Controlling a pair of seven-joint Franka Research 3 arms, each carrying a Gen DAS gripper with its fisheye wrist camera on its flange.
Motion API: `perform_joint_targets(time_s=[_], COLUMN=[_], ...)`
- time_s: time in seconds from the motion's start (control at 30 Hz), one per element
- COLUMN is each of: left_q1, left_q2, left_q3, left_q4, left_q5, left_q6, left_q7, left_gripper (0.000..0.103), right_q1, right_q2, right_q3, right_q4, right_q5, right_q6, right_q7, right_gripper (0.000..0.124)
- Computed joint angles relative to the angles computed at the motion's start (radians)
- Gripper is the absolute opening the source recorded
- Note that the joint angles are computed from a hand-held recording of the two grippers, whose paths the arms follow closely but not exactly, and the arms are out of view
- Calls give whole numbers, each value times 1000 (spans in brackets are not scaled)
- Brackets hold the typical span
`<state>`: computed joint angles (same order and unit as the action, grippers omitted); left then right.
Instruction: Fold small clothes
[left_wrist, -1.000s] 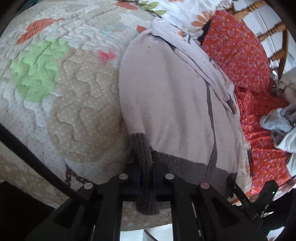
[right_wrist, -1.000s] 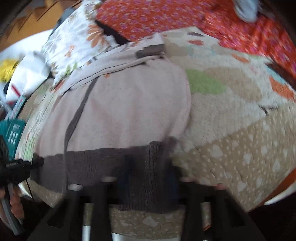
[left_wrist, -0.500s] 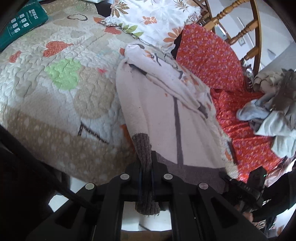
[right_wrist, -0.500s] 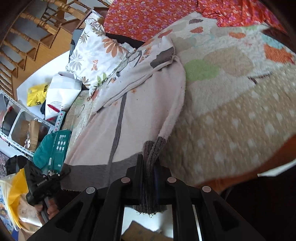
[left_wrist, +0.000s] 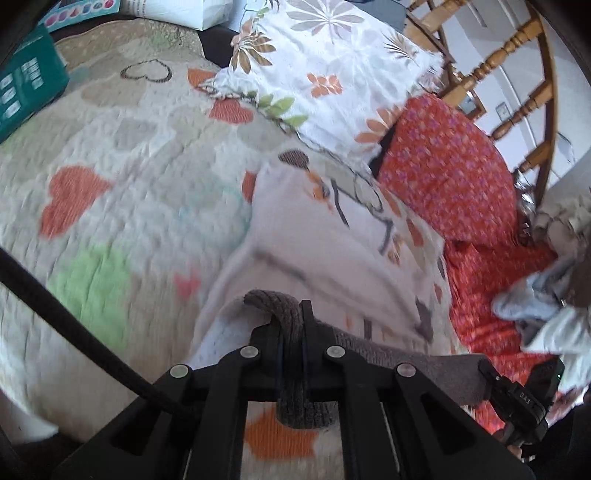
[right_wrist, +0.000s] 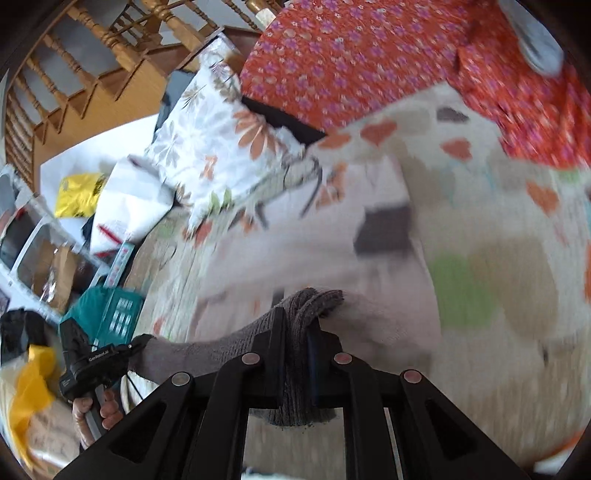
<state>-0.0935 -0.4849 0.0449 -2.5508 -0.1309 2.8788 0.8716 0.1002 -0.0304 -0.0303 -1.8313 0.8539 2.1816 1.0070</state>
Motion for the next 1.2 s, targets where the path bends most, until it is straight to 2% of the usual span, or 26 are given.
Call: perform_joint_targets(time_s=[0.1,0.2,0.33,0.4,0.5,0.53,0.57,0.6,0.63,0.67,0.7,0.73,0.77,0.8,0.93,1.07,1.2], left_q1=[4,50,80,101,141,154,166,177,178,169,165,154,168,180,216,211,178], left_q2=[144,267,418,483,546,556,565,568,564,554,547,535,528,521,468,422,383], left_q3=[33,8,-6,-20,-56,-68,-77,-83,-76,-53,-34,-9,-19,-28,-62,-80,-74], left_q4=[121,227,359,418,482,495,505,509,504,491,488,491,497,498,436,390,346], left_q5=[-23,-14,-90,-166,-241,-243,-234,-214,-131,22,165,315,394,416,340,258,118], left_q6=[1,-21,-42,-49,-34,-24,-14,-3,13,30,30,0,-29,-47,-15,-22,-31], left_q7=[27,37,126,177,239,239,226,200,119,-23,-150,-269,-323,-327,-263,-209,-104], left_gripper=[6,6,7,7,9,10,13,21,38,46,55,56,56,56,58,59,61], right_q1=[16,23,37,39,61,64,70,74,76,77,80,81,79,77,70,79,65], right_q2=[161,315,512,601,704,727,746,769,776,779,777,771,766,759,694,629,616], right_q3=[26,51,69,76,67,67,65,62,62,62,61,59,62,64,82,85,110], right_q4=[169,333,557,661,767,791,811,841,849,849,843,833,827,820,734,630,606], right_q5=[-46,-126,-274,-329,-420,-444,-469,-494,-508,-519,-530,-541,-547,-552,-553,-561,-528], right_q6=[49,70,55,54,122,142,153,156,166,190,212,236,249,257,305,364,329], right_q7=[71,154,250,276,317,323,332,343,353,363,377,384,384,385,350,310,256], right_gripper=[10,10,10,11,12,16,25,38,45,56,61,61,62,62,62,62,62])
